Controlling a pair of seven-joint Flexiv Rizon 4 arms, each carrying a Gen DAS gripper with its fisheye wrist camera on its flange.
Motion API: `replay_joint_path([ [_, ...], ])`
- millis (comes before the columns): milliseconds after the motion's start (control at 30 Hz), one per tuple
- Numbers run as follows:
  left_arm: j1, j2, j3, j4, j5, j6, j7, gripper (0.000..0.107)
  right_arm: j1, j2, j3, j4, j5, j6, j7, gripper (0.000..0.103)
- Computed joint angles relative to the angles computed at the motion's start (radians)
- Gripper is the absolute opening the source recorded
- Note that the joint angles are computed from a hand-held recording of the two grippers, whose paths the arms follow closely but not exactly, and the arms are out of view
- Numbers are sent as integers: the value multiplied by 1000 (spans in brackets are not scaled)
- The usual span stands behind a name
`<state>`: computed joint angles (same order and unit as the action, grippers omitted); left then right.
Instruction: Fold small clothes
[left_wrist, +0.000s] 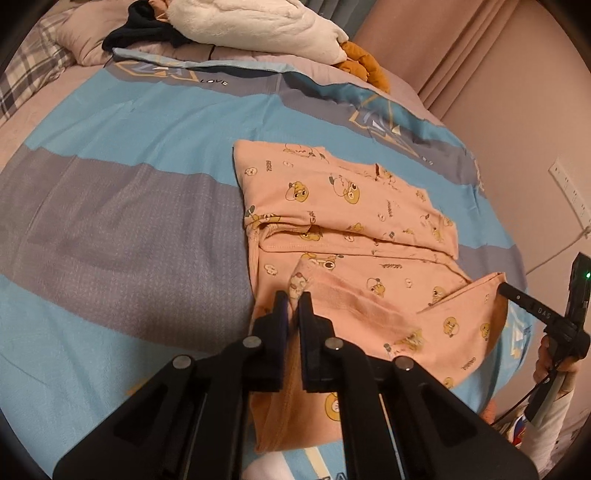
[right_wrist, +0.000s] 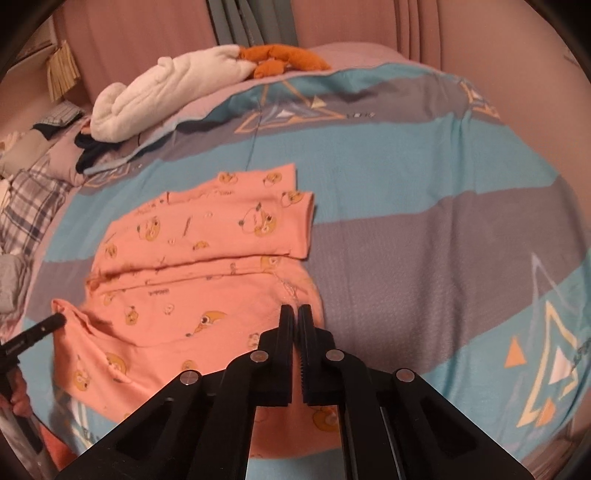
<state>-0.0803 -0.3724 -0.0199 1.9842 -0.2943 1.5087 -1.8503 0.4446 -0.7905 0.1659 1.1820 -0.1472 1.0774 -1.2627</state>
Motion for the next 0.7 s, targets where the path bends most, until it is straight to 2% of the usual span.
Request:
replay_joint_path([
  [67, 19, 6, -27, 13, -19, 12, 12, 4, -7, -4, 12, -5, 10, 9, -10, 4],
  [133, -15, 11, 12, 11, -2, 21, -23, 4, -4, -9, 9, -15, 16, -4, 3, 4],
  [300, -17, 36, 15, 21, 9, 74, -36, 4, -12, 10, 14, 9, 35, 41, 21, 4],
  [400, 15, 49, -23, 24, -6, 108, -17, 4, -12, 20, 9, 10, 35, 87, 32, 3],
  [567, 57, 50, -64, 16, -38, 160, -4, 4, -10, -1, 7, -47, 27, 104, 43, 3],
  [700, 73, 38, -71, -16, -52, 163, 2, 4, -2, -41, 9, -128, 14, 94, 38, 4],
])
